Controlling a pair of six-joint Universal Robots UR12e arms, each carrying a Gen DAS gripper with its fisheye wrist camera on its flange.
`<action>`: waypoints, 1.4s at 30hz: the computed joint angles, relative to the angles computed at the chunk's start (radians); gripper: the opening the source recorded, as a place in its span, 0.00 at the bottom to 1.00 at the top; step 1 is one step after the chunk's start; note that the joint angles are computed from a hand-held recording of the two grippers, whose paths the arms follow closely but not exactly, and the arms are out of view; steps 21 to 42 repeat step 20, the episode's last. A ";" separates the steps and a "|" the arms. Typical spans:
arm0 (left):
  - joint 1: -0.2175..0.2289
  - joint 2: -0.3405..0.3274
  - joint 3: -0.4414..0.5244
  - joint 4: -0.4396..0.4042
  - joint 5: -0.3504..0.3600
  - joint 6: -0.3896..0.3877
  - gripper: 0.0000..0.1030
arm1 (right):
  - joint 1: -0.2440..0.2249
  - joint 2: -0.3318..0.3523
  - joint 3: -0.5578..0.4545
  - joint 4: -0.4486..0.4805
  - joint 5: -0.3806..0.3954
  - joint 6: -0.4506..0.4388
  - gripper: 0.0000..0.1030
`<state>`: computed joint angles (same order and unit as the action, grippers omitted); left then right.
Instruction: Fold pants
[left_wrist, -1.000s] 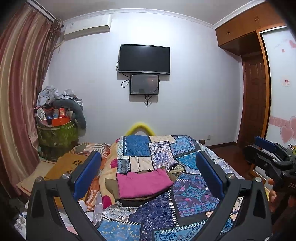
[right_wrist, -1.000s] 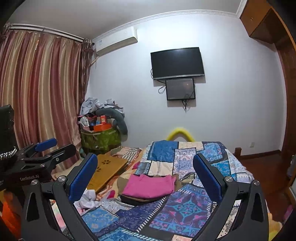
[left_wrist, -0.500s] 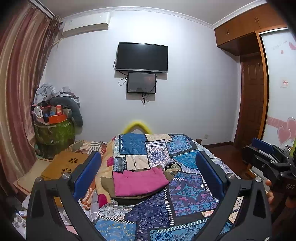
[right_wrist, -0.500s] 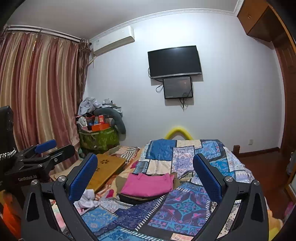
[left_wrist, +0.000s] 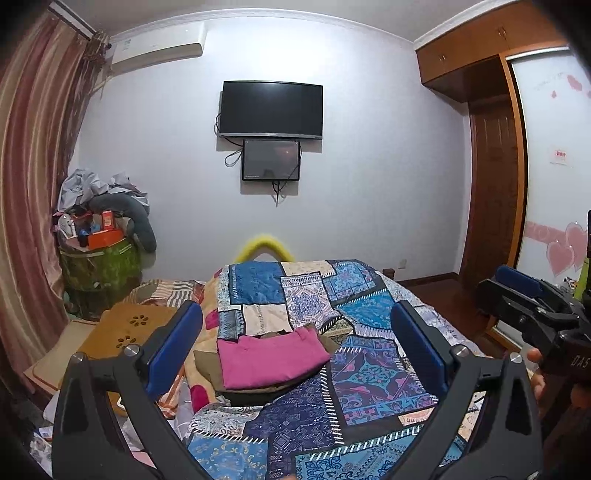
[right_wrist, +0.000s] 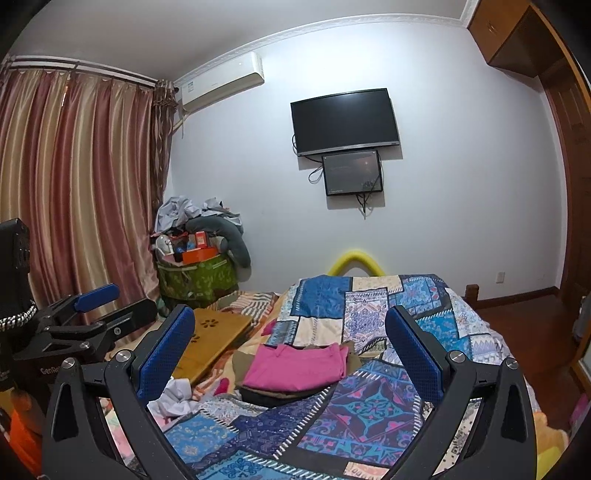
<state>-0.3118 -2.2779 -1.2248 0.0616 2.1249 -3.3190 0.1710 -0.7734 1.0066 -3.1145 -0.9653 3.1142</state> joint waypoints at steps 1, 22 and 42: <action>0.001 0.000 0.000 -0.003 -0.003 0.002 1.00 | 0.000 0.000 0.000 0.000 0.000 0.000 0.99; 0.009 0.003 -0.002 -0.033 -0.030 -0.025 1.00 | 0.000 0.001 -0.001 0.016 -0.003 -0.002 0.99; 0.009 0.003 -0.002 -0.033 -0.030 -0.025 1.00 | 0.000 0.001 -0.001 0.016 -0.003 -0.002 0.99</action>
